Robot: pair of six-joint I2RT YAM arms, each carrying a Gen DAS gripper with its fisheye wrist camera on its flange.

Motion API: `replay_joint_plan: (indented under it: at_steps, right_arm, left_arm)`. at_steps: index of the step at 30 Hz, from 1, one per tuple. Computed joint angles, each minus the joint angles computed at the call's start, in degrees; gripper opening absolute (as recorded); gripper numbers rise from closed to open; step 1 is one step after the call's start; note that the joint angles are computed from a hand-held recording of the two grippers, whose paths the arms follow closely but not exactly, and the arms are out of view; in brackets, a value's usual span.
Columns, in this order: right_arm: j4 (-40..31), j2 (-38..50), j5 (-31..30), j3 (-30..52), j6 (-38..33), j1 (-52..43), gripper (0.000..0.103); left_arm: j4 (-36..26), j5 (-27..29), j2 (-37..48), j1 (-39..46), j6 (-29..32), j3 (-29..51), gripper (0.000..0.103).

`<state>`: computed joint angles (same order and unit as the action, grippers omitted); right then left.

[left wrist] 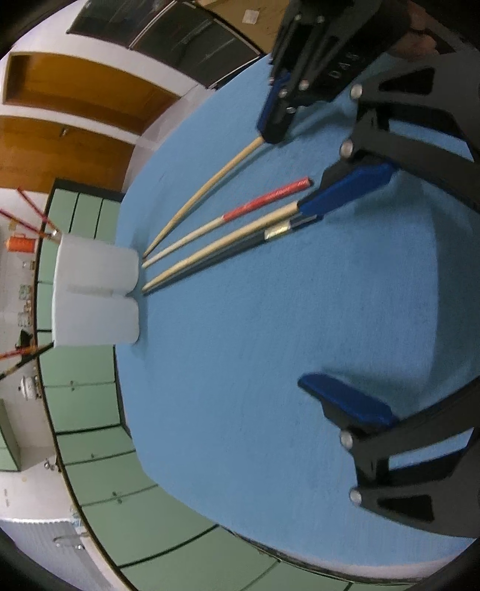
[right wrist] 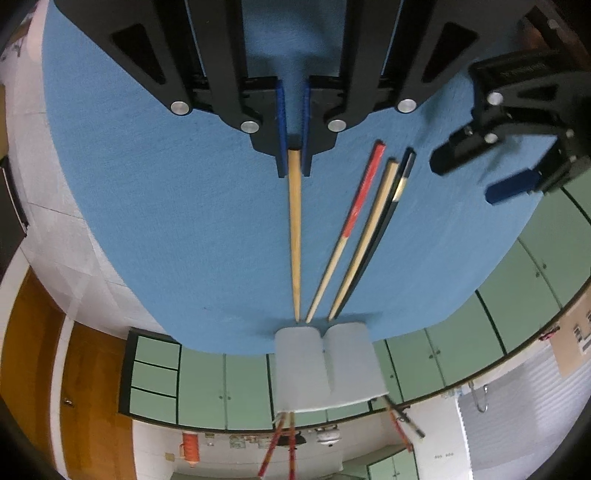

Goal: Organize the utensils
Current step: 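Close the right tool on a plain wooden chopstick while the left tool closes on a black chopstick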

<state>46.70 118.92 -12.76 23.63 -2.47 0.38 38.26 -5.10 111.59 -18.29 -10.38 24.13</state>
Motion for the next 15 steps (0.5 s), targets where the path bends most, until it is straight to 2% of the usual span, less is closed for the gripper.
replay_joint_plan:
  at_steps: [7, 10, 13, 15]
  right_arm:
    - [-0.71, -0.28, -0.41, 0.40, 0.14, -0.56, 0.007]
    - [-0.63, -0.14, -0.39, 0.35, -0.15, -0.59, 0.007]
    - [-0.85, 0.16, -0.37, 0.50, -0.20, -0.55, 0.007]
    - [-1.31, 0.57, -0.31, 0.86, -0.30, -0.57, 0.007]
  left_arm:
    - [-2.64, -0.29, 2.87, -2.89, -0.21, 3.45, 0.076]
    - [-3.25, -1.33, 3.67, -3.82, 0.00, 4.56, 0.063]
    - [-3.66, 0.09, 2.93, -2.92, 0.54, 4.65, 0.051]
    - [-2.80, 1.20, 2.71, -2.08, 0.56, 3.94, 0.036]
